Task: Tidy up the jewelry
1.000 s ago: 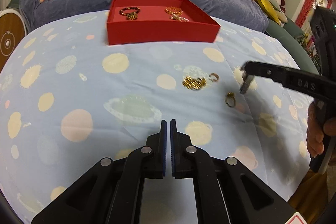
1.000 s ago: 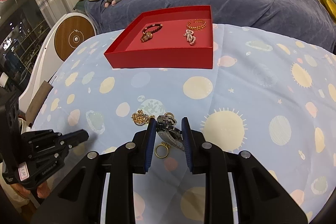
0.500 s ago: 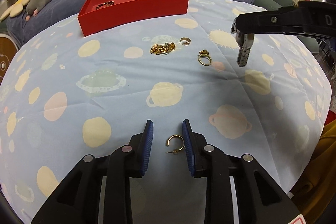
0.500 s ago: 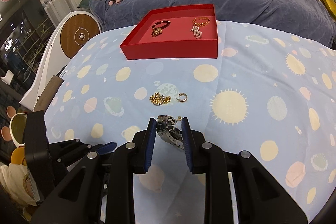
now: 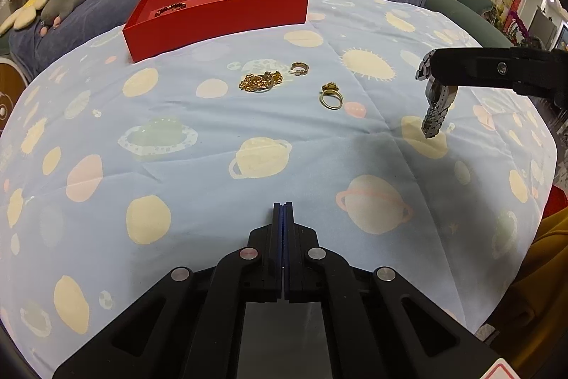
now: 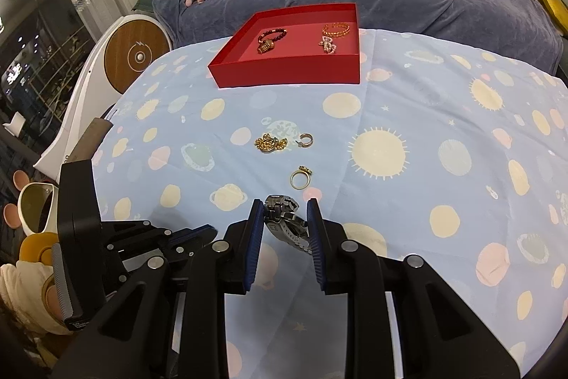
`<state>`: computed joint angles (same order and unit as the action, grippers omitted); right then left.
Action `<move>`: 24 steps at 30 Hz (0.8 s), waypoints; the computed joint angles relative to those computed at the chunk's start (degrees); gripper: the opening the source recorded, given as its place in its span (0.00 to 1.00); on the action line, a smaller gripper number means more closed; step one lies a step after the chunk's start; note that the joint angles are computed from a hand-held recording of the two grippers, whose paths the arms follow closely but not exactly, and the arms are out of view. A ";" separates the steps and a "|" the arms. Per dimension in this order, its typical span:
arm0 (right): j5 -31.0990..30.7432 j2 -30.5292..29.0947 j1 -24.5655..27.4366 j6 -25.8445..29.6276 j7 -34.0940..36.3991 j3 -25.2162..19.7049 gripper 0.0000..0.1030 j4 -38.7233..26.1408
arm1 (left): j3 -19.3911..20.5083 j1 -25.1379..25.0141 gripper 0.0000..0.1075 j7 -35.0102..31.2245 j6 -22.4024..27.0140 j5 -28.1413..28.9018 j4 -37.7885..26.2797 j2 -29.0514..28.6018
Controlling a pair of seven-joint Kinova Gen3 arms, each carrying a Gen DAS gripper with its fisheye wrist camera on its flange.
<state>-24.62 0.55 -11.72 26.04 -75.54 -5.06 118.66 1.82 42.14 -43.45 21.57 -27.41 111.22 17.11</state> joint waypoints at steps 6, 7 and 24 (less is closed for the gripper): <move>-0.13 0.62 0.53 -0.60 -0.07 0.27 0.24 -0.24 | -0.28 -0.54 0.00 0.30 0.20 0.20 -1.33 -0.29; -0.32 0.77 0.65 -0.78 0.06 0.28 0.24 -0.42 | -0.80 -0.28 0.00 0.89 0.24 -0.32 -1.76 -0.39; 0.25 14.91 4.27 -0.64 -0.83 -1.44 0.24 -21.78 | -2.90 -9.54 0.00 -5.00 4.52 -0.25 -22.90 5.66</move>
